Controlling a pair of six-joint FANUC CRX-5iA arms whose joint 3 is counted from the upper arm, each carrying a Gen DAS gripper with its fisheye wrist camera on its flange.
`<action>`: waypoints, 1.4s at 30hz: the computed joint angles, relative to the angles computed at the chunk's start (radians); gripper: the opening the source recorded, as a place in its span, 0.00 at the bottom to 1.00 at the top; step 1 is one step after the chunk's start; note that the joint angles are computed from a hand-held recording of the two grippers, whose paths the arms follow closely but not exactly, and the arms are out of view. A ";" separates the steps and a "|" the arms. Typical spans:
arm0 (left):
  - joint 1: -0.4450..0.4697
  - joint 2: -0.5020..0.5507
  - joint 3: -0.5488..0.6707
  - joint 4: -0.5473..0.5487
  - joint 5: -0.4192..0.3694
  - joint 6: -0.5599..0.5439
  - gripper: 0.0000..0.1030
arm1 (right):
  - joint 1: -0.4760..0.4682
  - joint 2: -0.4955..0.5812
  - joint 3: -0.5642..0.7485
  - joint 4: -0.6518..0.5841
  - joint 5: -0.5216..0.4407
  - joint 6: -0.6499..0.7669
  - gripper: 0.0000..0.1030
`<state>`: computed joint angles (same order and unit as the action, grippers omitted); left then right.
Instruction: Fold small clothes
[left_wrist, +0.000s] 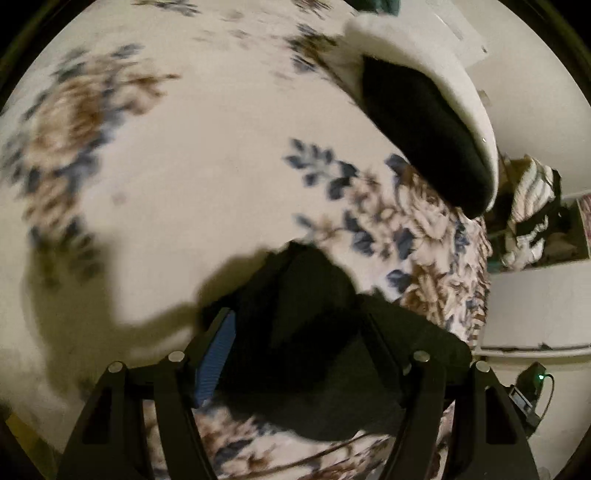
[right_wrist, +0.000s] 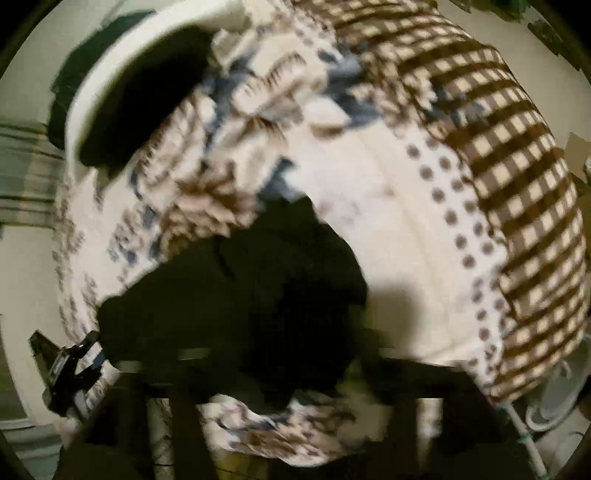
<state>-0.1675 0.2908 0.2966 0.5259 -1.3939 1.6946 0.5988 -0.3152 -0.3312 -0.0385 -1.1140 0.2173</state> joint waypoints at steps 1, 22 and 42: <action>-0.011 0.028 0.022 0.012 -0.006 -0.011 0.66 | -0.012 0.004 -0.006 -0.008 0.026 0.003 0.79; -0.005 0.050 0.093 -0.088 -0.029 0.009 0.68 | -0.116 0.045 -0.030 -0.023 0.135 -0.006 0.47; -0.039 -0.191 -0.250 -0.041 0.121 0.108 0.14 | 0.255 -0.076 -0.244 0.070 0.345 -0.566 0.07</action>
